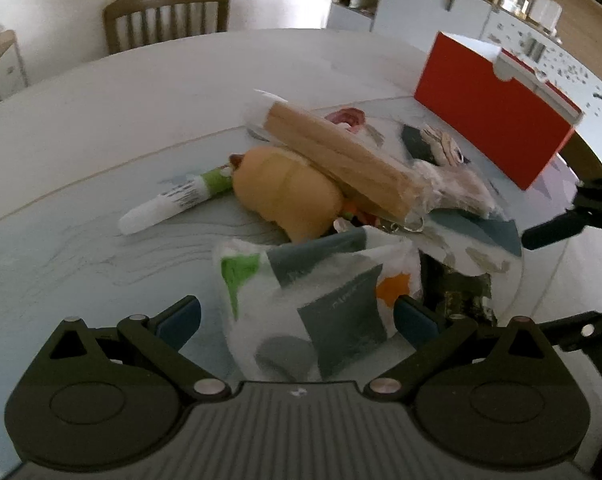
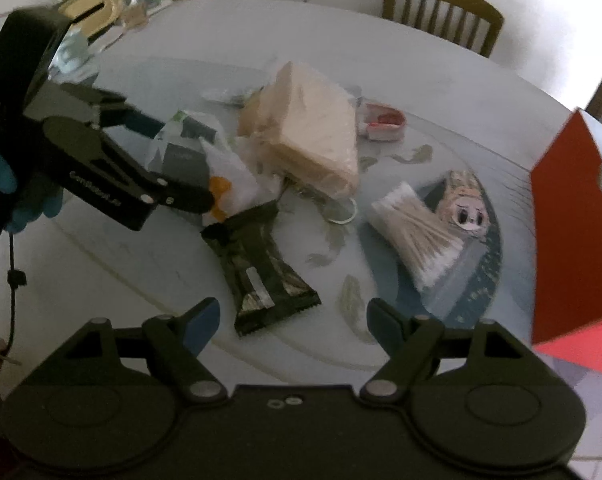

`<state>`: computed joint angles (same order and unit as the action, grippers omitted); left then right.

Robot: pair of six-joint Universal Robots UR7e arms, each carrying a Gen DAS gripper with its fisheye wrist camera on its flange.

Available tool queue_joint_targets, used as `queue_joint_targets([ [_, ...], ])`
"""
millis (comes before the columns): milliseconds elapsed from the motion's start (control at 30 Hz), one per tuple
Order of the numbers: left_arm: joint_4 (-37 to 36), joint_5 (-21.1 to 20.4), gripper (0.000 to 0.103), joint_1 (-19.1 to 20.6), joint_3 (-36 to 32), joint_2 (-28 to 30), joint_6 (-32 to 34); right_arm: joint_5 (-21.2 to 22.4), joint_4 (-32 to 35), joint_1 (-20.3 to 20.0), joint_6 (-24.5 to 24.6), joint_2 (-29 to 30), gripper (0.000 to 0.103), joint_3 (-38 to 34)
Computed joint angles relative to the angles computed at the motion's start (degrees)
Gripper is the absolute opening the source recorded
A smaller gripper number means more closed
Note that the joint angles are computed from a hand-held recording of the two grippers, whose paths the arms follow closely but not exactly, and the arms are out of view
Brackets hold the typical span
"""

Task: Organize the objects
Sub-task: 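Grasp the dark snack bar with the right gripper while the left gripper grasps the white bag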

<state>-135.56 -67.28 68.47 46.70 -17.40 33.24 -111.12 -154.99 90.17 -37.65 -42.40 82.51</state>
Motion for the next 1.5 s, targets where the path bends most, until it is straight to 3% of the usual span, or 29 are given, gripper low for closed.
queue_joint_targets([
  [333,2.2,-0.7,0.103,0.4,-4.0,2.6,7.6,-1.6,2.3,0.7,-3.5,3.5,0.080,-3.7],
  [633,-0.2,-0.2,0.102,-0.4,-1.5,2.4,6.5,-2.2,3.2,0.3,-0.8,4.5,0.077,-4.3],
  [700,-1.8,0.2,0.102,-0.6,0.1,1.8,6.3,-1.8,2.0,0.2,-0.4,4.0,0.072,-3.4],
  [833,-3.5,-0.1,0.091,-0.8,2.3,0.8,4.7,-1.2,0.3,0.0,-0.2,3.4,0.055,-2.3],
  [1000,-4.8,-0.4,0.072,-1.2,4.9,-0.6,1.3,-0.7,-1.9,-0.1,-0.7,2.1,0.036,0.1],
  [1300,-10.1,0.8,0.047,-2.8,13.0,-4.5,-4.4,1.9,-1.5,-1.3,3.9,-1.5,0.032,3.4],
  [1500,-13.7,2.2,0.039,-4.3,18.9,-7.1,-8.7,3.9,-2.0,-2.1,5.1,-5.4,0.032,6.3],
])
